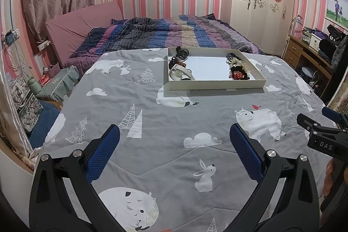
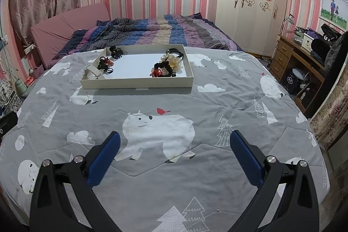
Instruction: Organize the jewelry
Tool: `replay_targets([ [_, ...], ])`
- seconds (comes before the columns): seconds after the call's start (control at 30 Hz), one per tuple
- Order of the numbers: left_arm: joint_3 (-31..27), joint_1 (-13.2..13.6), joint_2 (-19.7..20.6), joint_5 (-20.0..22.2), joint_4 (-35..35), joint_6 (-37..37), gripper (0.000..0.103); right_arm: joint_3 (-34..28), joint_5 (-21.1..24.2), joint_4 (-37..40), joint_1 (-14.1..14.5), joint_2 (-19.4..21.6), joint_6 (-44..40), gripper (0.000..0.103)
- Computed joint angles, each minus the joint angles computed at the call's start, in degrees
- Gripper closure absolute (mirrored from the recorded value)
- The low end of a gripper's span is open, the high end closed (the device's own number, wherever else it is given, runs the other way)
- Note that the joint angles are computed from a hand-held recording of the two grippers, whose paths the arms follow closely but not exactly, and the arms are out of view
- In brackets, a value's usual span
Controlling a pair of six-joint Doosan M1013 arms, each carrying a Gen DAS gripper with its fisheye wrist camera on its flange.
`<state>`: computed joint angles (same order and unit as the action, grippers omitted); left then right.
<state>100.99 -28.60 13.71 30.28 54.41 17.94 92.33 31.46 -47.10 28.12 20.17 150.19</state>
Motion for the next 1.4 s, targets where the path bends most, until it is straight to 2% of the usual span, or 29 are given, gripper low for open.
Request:
replay_targets([
  [0.4,0.17,0.41,0.18,0.27,1.73,-1.66,0.003,-0.54,1.34,-3.58,0.83,0.53,2.38,0.002],
  [1.03,0.01,0.60,0.46,-0.63,2.01,-1.13,0.003,-1.18,2.11,-4.09,0.91,1.20,2.67,0.002],
  [1.4,-0.35,0.24,0.82,0.22,2.99,-1.07,0.003,-0.97,1.89,-4.77,0.84,1.44,3.83,0.002],
])
